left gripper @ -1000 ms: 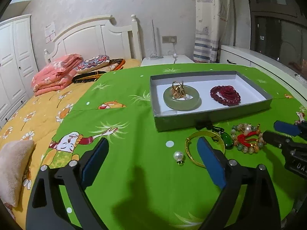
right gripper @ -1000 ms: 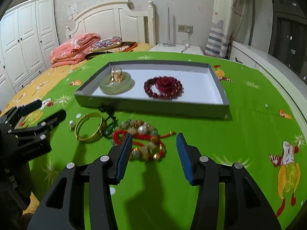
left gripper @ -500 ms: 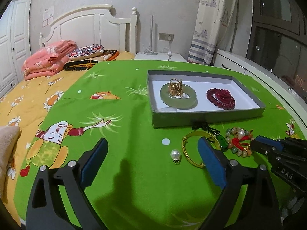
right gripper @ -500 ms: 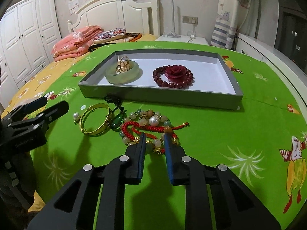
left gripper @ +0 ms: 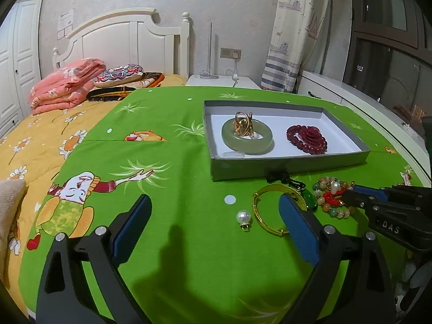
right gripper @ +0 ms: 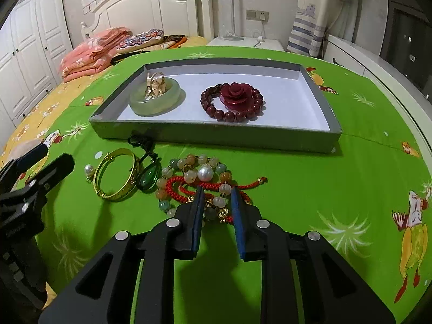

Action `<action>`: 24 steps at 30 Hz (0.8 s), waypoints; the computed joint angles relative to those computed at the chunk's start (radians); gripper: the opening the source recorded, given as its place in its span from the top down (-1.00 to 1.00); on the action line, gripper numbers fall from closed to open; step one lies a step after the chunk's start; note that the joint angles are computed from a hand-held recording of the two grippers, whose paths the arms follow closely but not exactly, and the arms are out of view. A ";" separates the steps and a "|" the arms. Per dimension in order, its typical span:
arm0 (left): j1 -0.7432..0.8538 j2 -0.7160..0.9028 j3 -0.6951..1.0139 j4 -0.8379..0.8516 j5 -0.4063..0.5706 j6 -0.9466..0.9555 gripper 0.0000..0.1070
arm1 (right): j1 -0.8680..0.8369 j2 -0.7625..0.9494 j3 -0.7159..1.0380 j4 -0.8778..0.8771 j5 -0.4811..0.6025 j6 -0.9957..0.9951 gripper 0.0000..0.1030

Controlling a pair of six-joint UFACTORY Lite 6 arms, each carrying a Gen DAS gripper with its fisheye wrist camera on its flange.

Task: Organize jewelry
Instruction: 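Grasp the multicolor bead bracelet with red cord with the right tool and lift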

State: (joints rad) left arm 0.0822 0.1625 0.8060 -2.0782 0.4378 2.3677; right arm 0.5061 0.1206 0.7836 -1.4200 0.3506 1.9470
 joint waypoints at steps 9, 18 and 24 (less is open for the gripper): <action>0.002 0.001 0.000 0.009 0.003 -0.008 -0.73 | 0.053 -0.018 -0.043 -0.138 0.062 0.125 0.81; 0.001 0.004 0.003 0.011 0.000 -0.009 -0.73 | 0.118 -0.226 -0.188 -0.381 0.153 0.350 0.82; -0.006 0.006 0.000 -0.023 -0.007 0.023 -0.73 | 0.156 -0.290 -0.202 -0.368 0.225 0.330 0.82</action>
State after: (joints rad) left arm 0.0763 0.1680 0.8064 -2.1010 0.4305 2.3905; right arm 0.6618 -0.1694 0.5817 -1.7884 0.5760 2.2775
